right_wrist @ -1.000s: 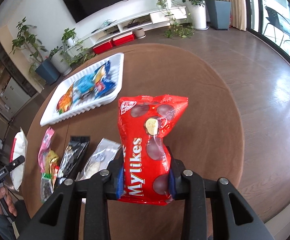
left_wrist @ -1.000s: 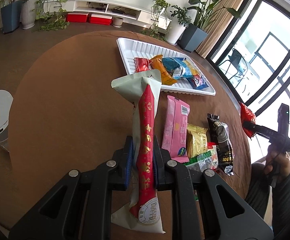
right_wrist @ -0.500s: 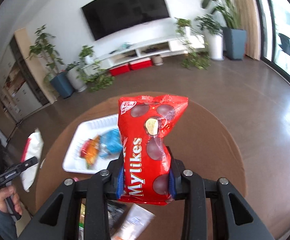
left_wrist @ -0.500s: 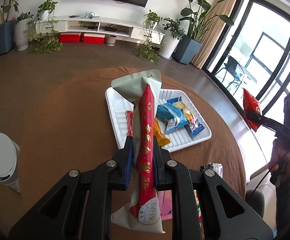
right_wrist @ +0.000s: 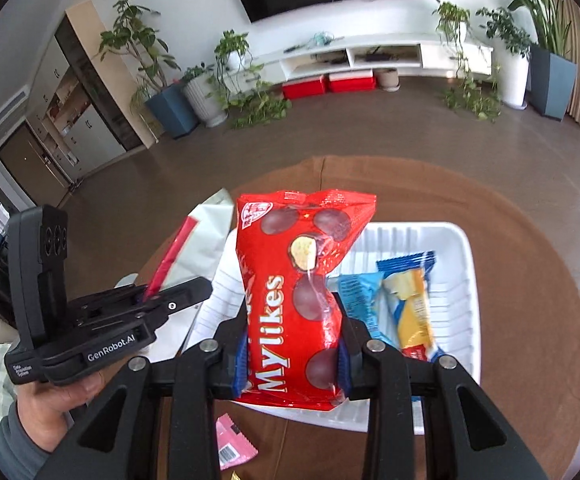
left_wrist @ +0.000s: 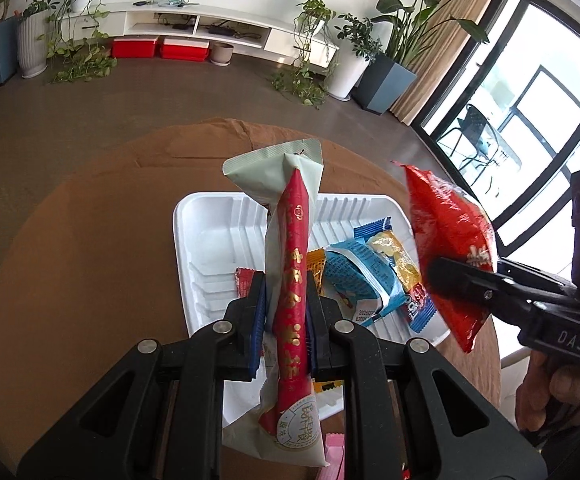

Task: Organize snacks
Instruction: 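Carry both snacks into the white tray and open both grippers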

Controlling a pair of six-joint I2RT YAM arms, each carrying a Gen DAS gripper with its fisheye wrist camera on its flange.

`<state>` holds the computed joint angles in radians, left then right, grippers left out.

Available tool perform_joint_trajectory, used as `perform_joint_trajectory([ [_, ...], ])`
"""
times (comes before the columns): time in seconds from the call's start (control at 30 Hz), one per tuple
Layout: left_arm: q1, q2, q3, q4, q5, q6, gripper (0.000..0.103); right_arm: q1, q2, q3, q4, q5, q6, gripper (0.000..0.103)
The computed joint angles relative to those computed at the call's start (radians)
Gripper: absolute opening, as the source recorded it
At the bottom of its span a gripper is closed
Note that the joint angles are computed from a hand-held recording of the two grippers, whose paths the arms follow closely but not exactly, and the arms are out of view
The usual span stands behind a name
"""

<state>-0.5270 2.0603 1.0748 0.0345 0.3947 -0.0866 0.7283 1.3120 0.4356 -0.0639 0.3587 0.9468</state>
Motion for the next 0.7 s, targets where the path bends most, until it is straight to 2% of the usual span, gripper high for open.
perform_joint_trajectory([
  [0.27,-0.028,0.143,0.095,0.024,-0.034,-0.037,0.015,-0.082,0.278,0.051,0.18,-0.093,-0.039,0.036],
  [0.43,-0.069,0.222,0.16,0.025,-0.076,-0.064,0.015,-0.088,0.37,0.084,0.204,-0.098,-0.058,0.036],
  [0.7,-0.088,0.243,0.171,0.041,-0.107,-0.074,0.017,-0.103,0.464,0.144,0.202,-0.095,-0.092,0.037],
])
